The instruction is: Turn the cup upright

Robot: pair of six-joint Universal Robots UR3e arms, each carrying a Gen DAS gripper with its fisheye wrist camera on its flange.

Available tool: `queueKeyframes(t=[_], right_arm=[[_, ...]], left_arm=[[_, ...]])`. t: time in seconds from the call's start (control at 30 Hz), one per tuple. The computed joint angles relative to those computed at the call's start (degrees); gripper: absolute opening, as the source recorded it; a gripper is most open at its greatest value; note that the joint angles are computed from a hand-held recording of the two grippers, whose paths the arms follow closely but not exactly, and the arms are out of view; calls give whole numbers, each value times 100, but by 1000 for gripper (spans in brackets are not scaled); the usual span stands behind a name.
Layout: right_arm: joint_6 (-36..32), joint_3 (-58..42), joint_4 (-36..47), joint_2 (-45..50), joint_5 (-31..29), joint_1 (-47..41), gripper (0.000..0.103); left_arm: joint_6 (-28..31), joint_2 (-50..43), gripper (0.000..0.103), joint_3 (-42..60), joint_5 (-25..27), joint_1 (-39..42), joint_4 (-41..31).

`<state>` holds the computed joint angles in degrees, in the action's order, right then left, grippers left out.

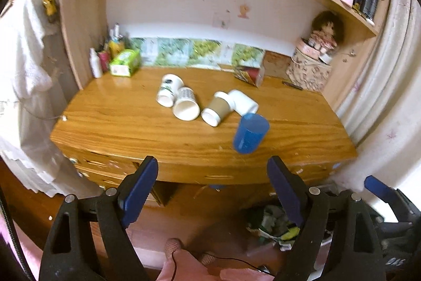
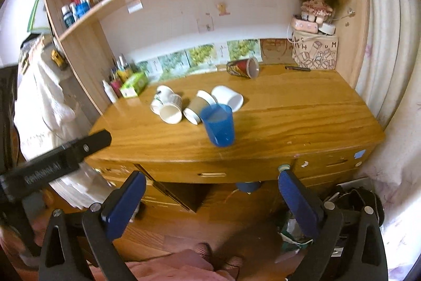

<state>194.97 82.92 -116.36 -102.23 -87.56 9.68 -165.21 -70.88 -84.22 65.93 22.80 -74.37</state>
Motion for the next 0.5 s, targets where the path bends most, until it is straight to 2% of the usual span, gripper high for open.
queueKeyframes(t=[0.1,0.13,0.2,0.33,0.5], right_arm=[[161,-357,161,68,182,2,102],[200,-438,173,94,196,20,102],[291,-620,159,188,-54,205,102],[465,-847,-61,420,-927,726,102],[482,-722,-335,385,-1240,923,102]], left_arm=[[-85,277,92,-212,144,38,371],[-81,350,96,-260,165,44,459],[-119,514,97,-364,133,101,666],[-292,775,97,-627,291,78,1260],[-442,939,97,-888,476,21,1815]])
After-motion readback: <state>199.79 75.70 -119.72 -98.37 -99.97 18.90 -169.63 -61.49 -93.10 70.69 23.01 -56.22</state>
